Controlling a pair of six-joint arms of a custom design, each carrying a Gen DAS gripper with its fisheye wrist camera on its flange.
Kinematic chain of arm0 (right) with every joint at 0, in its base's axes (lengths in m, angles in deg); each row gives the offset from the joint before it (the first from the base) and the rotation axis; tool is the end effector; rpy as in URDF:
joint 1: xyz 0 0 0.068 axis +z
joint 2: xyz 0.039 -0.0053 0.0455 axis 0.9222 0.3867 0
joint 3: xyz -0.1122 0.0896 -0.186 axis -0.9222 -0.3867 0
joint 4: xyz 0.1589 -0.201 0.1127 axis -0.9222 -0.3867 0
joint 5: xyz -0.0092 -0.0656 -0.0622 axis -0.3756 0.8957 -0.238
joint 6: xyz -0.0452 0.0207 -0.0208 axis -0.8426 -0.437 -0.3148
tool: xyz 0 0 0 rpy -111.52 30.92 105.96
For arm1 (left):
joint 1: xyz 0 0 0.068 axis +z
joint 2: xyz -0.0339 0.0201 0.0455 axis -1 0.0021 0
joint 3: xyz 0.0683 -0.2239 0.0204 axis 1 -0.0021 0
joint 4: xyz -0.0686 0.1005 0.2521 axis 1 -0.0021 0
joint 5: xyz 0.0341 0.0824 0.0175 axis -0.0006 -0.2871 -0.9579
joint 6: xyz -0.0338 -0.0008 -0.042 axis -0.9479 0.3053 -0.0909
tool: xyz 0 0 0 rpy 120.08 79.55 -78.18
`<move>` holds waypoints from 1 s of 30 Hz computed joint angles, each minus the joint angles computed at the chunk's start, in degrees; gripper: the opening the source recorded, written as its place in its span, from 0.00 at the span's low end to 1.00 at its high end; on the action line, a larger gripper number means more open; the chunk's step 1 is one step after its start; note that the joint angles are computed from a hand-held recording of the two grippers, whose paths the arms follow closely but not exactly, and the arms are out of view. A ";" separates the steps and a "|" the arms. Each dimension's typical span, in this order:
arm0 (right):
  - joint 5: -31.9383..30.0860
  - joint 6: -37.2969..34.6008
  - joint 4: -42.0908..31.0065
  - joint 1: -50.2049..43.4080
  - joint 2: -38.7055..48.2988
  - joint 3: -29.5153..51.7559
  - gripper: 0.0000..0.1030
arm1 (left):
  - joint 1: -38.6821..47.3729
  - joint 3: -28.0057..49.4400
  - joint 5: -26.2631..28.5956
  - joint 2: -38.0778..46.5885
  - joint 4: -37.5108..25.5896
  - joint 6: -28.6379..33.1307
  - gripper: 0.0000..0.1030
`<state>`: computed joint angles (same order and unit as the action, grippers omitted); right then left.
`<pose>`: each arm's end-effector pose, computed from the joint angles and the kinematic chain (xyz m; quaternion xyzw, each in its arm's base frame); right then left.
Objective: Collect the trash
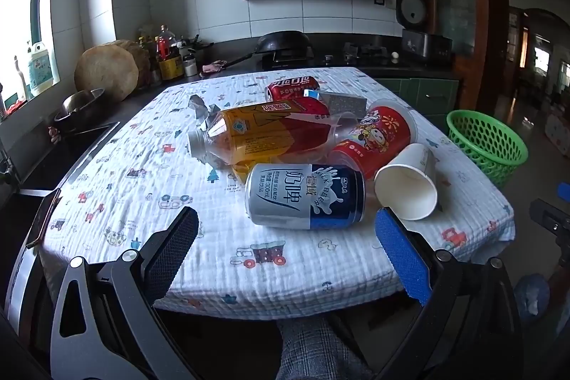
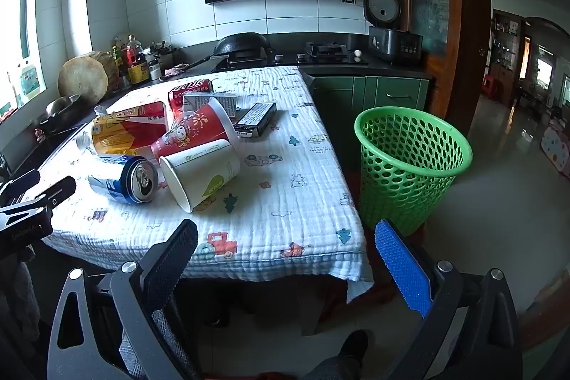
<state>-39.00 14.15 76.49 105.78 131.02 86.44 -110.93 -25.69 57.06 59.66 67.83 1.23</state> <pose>0.2400 0.1670 0.1650 0.0598 0.8901 0.0090 0.4516 0.2587 -0.0899 0.1763 0.0596 0.8767 0.0016 0.4773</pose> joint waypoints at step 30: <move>-0.95 -0.76 0.07 -0.34 1.08 0.84 0.94 | 1.96 -0.75 0.04 -0.05 0.99 1.56 0.95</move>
